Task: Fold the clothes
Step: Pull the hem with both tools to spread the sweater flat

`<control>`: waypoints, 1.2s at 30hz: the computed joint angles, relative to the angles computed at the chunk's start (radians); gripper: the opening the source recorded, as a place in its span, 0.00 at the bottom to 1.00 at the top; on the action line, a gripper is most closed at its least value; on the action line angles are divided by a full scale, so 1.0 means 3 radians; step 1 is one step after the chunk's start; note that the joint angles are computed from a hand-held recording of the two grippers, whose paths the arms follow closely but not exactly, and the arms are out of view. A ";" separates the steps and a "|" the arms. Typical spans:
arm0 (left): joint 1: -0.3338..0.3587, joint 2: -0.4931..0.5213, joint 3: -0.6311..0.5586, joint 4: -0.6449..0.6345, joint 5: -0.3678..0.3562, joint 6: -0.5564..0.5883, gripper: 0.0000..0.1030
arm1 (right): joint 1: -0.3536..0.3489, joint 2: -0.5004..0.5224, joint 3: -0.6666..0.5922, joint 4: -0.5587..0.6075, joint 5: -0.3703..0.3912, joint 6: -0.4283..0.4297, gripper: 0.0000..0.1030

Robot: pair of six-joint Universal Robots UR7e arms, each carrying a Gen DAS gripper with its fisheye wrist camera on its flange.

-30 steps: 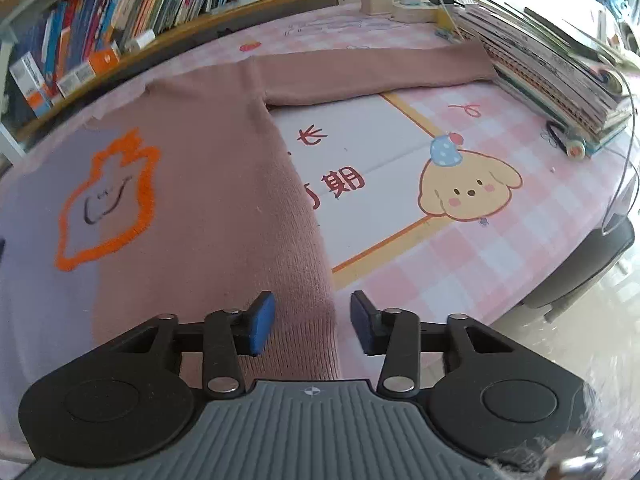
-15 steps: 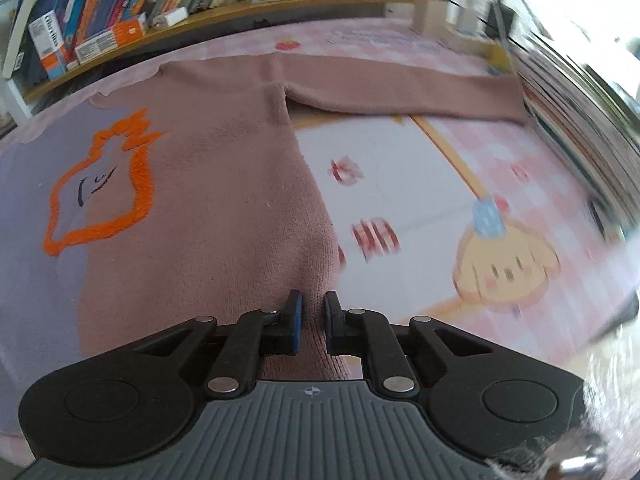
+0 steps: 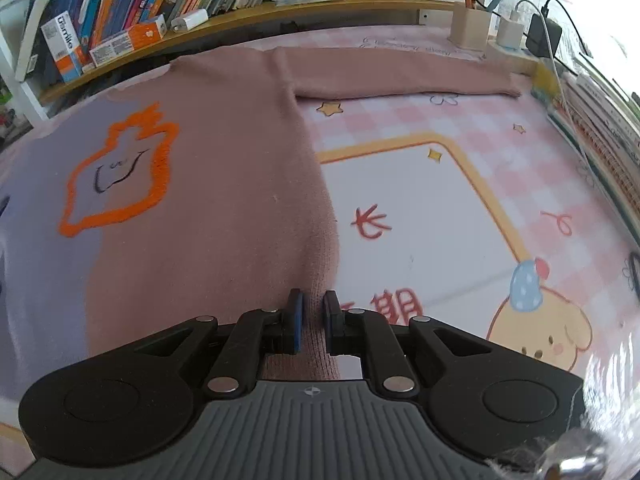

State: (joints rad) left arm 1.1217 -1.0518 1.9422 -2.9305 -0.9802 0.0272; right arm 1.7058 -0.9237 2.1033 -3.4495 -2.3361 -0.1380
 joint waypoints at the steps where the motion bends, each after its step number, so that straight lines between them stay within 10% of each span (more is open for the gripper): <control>1: 0.0007 0.0013 -0.0013 -0.0009 -0.0005 0.0032 0.04 | 0.0006 0.0006 -0.0002 -0.0004 -0.0004 -0.0008 0.09; 36: -0.0006 -0.0018 0.0094 -0.0233 0.0139 0.0023 0.04 | 0.0041 0.0066 -0.0075 0.0057 -0.0010 -0.0108 0.09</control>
